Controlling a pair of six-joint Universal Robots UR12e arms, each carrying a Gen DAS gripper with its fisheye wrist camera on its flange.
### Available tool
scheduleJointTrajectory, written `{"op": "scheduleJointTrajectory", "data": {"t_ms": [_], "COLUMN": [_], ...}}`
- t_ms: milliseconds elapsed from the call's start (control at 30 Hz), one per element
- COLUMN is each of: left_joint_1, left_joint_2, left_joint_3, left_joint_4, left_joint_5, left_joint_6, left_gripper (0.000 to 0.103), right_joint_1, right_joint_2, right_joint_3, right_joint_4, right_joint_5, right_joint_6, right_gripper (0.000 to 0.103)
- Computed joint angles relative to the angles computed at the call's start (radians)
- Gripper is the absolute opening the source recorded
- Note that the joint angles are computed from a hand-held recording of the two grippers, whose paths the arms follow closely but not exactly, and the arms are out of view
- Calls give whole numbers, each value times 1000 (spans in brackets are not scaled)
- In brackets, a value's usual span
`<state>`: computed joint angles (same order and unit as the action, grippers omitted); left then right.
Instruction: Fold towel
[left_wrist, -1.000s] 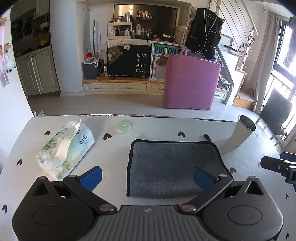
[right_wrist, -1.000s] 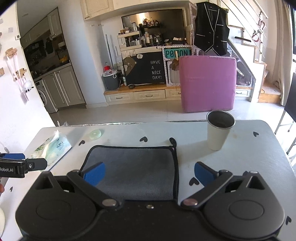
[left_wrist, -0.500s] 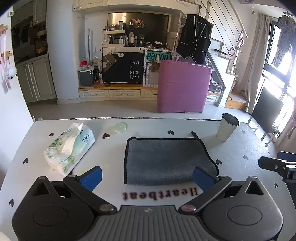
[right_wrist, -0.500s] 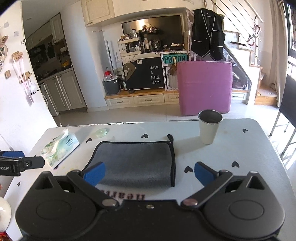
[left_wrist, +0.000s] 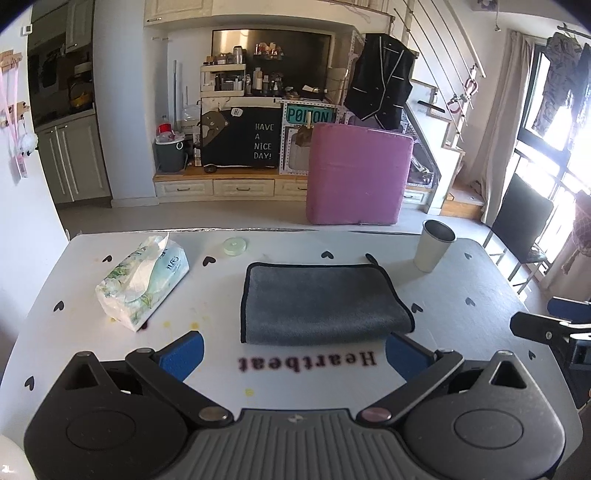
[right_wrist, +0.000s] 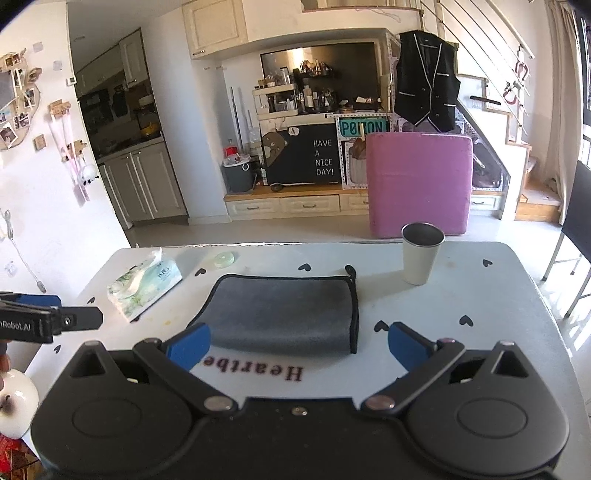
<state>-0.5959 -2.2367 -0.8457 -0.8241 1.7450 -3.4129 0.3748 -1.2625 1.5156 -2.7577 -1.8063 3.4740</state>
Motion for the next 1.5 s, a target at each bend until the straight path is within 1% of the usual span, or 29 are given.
{"op": "scheduleJointTrajectory", "data": {"t_ms": [267, 400, 633, 733, 933, 1233, 1500], "left_joint_1": [-11, -16, -25, -25, -23, -23, -20], "left_joint_2": [40, 59, 100, 122, 156, 197, 220], "left_joint_3": [-61, -92, -162, -201, -263, -347, -393], "left_joint_4": [25, 39, 83, 112, 144, 204, 215], "left_joint_5": [1, -2, -15, -27, -67, -83, -96], "left_joint_6": [-7, -4, 19, 20, 22, 29, 34], "left_gripper": [103, 103, 103, 103, 103, 103, 103], "right_joint_1": [18, 24, 38, 44, 51, 63, 76], "right_joint_2": [-26, -42, -69, -78, -96, -121, -141], "right_joint_3": [32, 52, 90, 103, 138, 182, 217], "right_joint_4": [-16, -37, -65, -66, -84, -106, -111], "right_joint_5": [-5, 9, 22, 17, 20, 28, 37], "right_joint_6": [-21, -17, -14, -7, -1, 7, 8], "right_gripper": [102, 102, 102, 102, 102, 102, 102]}}
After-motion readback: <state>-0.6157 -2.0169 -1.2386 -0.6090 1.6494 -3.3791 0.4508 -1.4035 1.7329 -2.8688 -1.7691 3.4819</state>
